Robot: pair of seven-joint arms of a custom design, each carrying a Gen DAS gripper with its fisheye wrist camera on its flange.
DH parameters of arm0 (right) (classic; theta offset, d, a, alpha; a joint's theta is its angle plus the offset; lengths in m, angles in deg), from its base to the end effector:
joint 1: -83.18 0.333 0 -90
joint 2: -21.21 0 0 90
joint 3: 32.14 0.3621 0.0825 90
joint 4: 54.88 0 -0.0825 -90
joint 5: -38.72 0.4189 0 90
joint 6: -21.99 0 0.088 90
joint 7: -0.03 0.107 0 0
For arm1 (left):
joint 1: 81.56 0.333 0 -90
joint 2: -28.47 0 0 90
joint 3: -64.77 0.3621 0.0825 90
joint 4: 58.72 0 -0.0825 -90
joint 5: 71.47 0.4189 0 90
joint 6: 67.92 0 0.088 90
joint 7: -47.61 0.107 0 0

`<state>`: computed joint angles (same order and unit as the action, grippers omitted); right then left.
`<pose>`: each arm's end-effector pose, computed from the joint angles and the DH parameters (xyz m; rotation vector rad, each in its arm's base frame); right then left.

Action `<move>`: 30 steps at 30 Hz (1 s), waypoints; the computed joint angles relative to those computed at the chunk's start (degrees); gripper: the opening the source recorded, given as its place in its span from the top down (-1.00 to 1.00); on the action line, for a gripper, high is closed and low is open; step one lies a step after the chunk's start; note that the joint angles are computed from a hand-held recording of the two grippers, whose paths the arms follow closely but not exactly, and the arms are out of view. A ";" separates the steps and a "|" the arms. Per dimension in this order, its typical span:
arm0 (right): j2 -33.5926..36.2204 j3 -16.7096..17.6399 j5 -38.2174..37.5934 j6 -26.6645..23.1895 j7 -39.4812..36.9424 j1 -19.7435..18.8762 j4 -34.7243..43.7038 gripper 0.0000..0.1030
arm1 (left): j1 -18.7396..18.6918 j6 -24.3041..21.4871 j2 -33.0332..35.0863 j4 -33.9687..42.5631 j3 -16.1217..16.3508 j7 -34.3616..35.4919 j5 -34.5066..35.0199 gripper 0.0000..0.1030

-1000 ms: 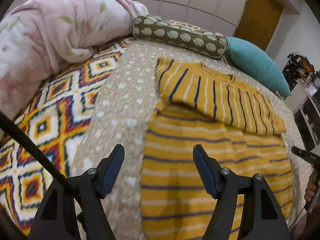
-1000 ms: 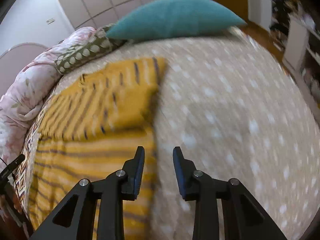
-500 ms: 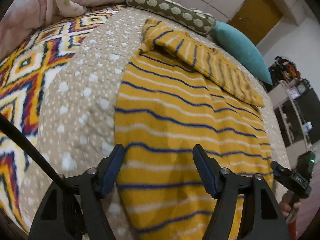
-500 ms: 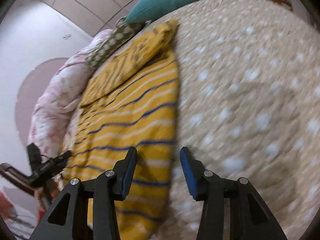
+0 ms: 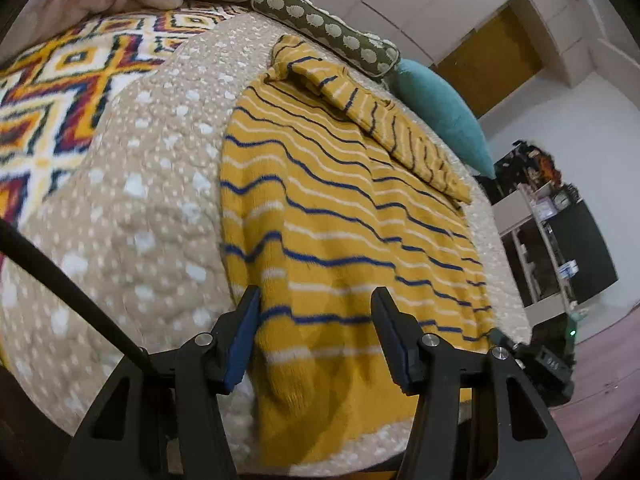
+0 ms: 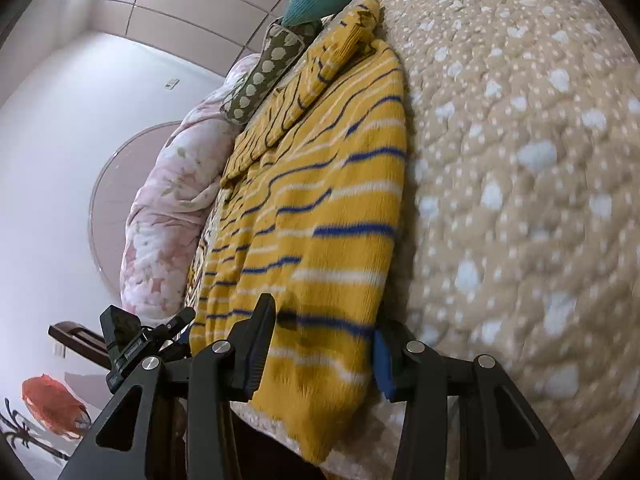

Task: Fold small clothes
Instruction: 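Move the left gripper to the sweater hem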

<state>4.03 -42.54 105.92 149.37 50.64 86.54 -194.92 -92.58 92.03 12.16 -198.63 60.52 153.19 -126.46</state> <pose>0.4752 -0.0324 0.4610 -1.4027 1.6671 0.3883 0.4875 -0.0959 0.4906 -2.2915 1.7451 -1.2338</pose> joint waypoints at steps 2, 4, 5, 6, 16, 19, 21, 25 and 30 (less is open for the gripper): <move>-1.21 0.26 0.00 0.25 -0.25 0.12 -1.23 0.07 | -1.01 0.53 -0.91 -0.82 0.44 1.15 -2.81 -0.06; -2.07 0.28 -0.34 0.35 -0.56 0.46 -1.98 0.07 | -1.93 0.35 -1.71 -1.29 1.00 2.66 -5.77 -0.06; -2.39 0.24 -0.34 0.32 -0.61 0.65 -2.29 0.07 | -2.56 0.00 -2.21 -1.50 1.56 4.17 -7.98 -0.06; -2.61 0.17 -0.34 0.31 -0.66 0.81 -2.54 0.07 | -3.13 -0.77 -2.59 -1.56 2.16 5.93 -10.30 -0.06; -2.97 -0.06 -0.05 1.98 -0.46 1.46 -3.25 0.16 | 0.99 3.29 -7.28 -5.47 -0.23 -3.66 -0.52 -0.06; -3.41 -0.08 0.12 2.64 -0.53 1.64 -3.80 0.16 | -1.81 1.26 -5.59 -4.48 3.41 -0.43 -3.78 -0.06; -3.56 -0.19 -0.01 2.70 -0.44 1.71 -3.89 0.16 | -3.74 -1.90 -4.32 -3.35 5.53 5.02 -8.77 -0.06; -3.62 -0.31 0.00 2.77 -0.44 1.87 -3.92 0.16 | -4.02 -5.42 -0.56 -0.78 5.08 12.27 -16.19 -0.07; -4.51 0.08 0.77 4.14 -0.12 2.51 -4.76 0.16 | -1.79 -7.86 -0.29 -0.37 3.37 17.83 -23.28 -0.22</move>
<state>-0.48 -42.46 106.69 153.51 50.51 89.05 -199.68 -94.38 84.17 11.87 -199.00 63.89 171.03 -149.74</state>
